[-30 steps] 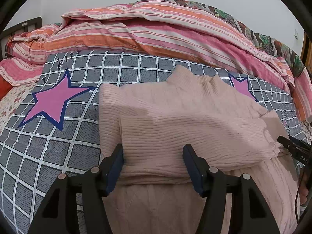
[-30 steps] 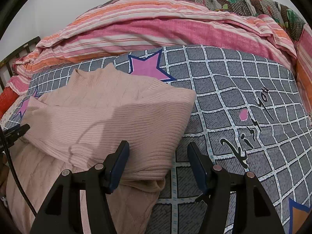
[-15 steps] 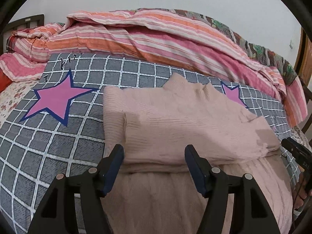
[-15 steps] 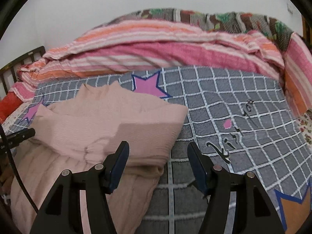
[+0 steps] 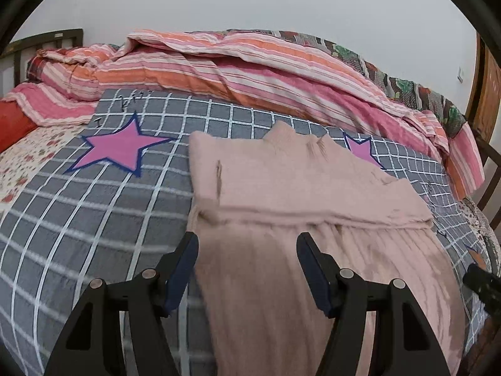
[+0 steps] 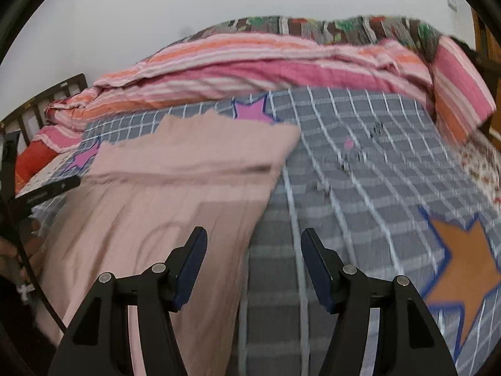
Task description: Fold small clothes
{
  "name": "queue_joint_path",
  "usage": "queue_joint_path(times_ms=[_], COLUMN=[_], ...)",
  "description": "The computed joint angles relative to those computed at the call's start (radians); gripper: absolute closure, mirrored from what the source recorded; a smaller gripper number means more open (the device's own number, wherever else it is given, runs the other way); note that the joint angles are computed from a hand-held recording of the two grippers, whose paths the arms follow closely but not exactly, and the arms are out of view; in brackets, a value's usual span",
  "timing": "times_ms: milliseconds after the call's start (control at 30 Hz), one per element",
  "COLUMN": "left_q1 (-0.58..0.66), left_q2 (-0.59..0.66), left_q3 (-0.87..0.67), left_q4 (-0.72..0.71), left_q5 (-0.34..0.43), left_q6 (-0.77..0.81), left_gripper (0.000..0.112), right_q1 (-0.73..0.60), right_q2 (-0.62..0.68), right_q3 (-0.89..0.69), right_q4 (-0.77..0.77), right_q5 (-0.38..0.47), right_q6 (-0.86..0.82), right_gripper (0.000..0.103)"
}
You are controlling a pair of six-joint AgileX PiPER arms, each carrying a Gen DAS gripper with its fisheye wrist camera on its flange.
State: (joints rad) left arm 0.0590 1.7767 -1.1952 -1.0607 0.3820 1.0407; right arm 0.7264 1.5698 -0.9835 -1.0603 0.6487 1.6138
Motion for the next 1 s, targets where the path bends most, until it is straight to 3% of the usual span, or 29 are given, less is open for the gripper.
queue_joint_path(times_ms=[133,300,500,800,1000], left_q1=[0.063,0.129,0.212,0.255,0.295], left_q2=[-0.085,-0.153,-0.235,-0.307,-0.338], left_q3=[0.154,0.282,0.428,0.559,0.631], left_q4=[-0.211,-0.294,-0.337,-0.288,-0.325], left_q5=[0.034,0.080,0.144,0.180,0.211], left_q6=[0.240,0.364,0.479,0.492,0.541], left_gripper=[0.049,0.049,0.049,0.049,0.051], right_q1=[0.105,0.194,0.290,0.356,0.347], right_q2=[-0.050,-0.104,-0.117,-0.110,-0.106], right_q3=[0.067,0.152,0.194,0.216,0.242], right_q4=[-0.004,0.008,-0.006,-0.015,-0.019], right_q5=[0.075,0.091,0.130,0.160,0.115], right_q6=[0.065,0.173,0.287,0.348,0.371], right_gripper=[0.042,0.042,0.044,0.044,0.061])
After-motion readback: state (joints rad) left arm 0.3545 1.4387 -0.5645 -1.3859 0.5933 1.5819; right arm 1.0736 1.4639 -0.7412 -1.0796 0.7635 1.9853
